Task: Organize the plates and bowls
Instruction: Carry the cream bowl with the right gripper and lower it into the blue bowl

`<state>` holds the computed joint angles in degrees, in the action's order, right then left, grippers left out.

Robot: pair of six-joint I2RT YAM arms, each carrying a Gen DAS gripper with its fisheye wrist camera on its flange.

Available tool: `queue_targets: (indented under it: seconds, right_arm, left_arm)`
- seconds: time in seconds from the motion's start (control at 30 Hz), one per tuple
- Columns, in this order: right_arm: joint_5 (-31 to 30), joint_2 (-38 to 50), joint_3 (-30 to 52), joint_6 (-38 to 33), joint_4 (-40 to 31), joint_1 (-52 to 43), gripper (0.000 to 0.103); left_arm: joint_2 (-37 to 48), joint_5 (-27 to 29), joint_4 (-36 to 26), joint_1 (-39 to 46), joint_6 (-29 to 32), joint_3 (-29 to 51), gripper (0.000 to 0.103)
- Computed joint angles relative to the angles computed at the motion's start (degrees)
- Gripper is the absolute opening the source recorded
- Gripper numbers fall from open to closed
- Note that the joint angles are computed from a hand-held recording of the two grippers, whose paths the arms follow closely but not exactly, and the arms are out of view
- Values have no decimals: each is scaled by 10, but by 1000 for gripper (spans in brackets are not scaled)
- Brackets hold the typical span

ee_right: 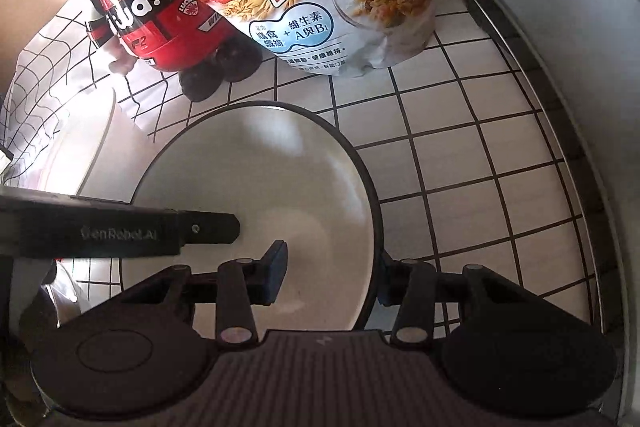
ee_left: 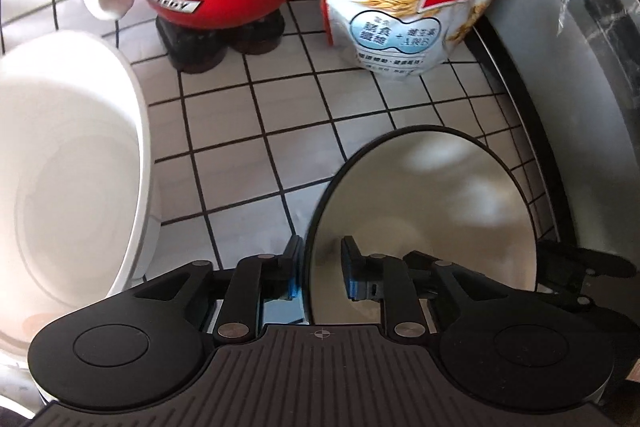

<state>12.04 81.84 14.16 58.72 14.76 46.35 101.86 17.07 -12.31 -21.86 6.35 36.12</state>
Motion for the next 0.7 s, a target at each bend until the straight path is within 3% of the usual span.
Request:
queue_targets:
  seconds: [0.27,0.7]
  right_arm:
    - [21,-52,28,-4,-69,14,45]
    - [99,-213,91,47,-263,117,45]
  left_arm:
    - [-54,1,-17,16,-7,-7,30]
    - [-246,4,-197,71,54,14,33]
